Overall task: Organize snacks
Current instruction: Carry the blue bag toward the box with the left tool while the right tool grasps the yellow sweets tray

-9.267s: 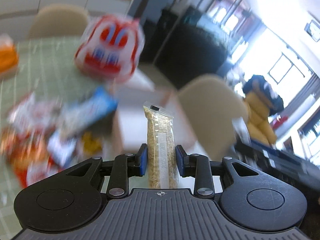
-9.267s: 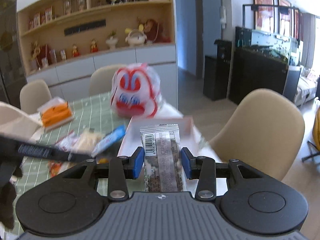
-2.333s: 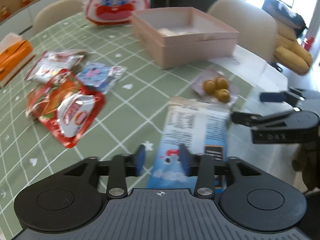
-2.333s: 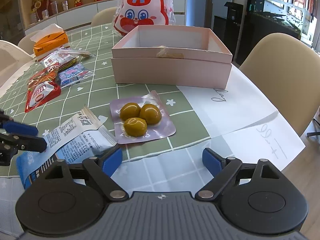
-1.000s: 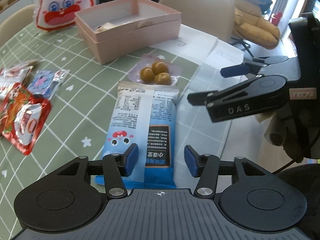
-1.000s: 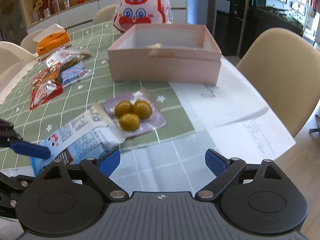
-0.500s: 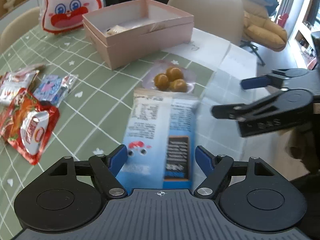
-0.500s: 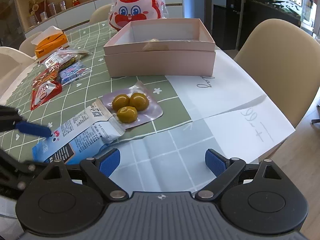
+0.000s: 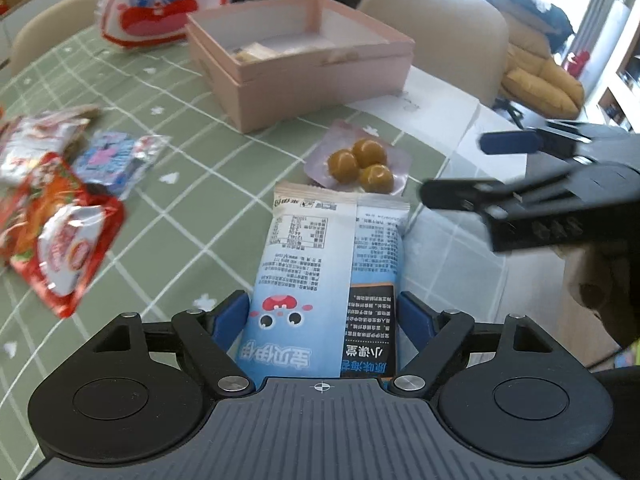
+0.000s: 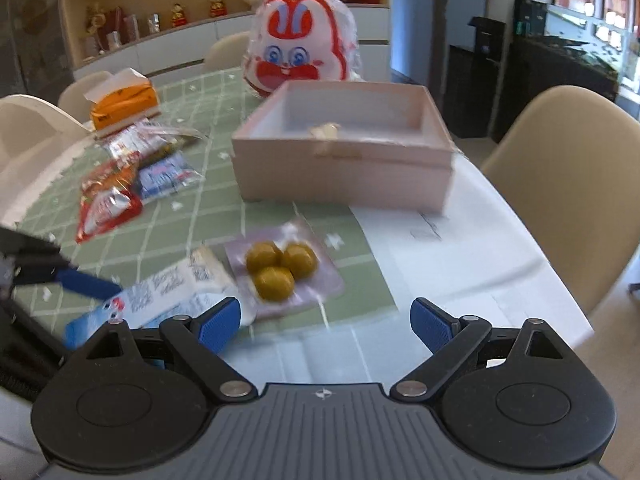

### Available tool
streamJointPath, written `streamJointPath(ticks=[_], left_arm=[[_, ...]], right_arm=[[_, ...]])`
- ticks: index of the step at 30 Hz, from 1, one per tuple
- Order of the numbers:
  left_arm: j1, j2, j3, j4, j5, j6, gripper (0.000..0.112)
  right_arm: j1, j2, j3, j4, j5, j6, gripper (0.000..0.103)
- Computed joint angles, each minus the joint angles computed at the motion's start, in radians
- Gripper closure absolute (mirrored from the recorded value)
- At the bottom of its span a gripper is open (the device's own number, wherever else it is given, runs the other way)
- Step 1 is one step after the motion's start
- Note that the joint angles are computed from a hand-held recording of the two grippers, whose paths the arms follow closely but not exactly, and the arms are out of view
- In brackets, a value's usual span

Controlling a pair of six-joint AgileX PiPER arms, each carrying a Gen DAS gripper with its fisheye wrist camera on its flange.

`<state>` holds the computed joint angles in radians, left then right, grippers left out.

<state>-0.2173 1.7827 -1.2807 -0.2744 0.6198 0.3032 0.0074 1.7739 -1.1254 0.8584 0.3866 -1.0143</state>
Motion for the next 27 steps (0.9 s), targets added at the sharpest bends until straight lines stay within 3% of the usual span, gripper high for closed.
streamJointPath(ticks=[5,10,17,22,27], left_arm=[[0.012,-0.093,0.066,0.036,-0.023,-0.120,0.027],[0.036,-0.146,0.116,0.009,-0.040,-0.165,0.027],[0.071,-0.138,0.154,-0.038,-0.060,-0.159,0.028],[0.037,-0.097,0.144,0.076,-0.064,-0.206,0.028],[0.005,-0.068,0.126,0.140,-0.046,-0.207,0.020]], right_arm=[[0.043,0.124,-0.179,-0.095,0.092,0.110,0.045],[0.095,0.216,-0.290,-0.211,0.098,0.257,0.045],[0.127,0.204,-0.274,-0.310,0.056,0.309,0.050],[0.140,0.166,-0.250,-0.393,0.082,0.362,0.050],[0.145,0.114,-0.212,-0.441,0.085,0.415,0.050]])
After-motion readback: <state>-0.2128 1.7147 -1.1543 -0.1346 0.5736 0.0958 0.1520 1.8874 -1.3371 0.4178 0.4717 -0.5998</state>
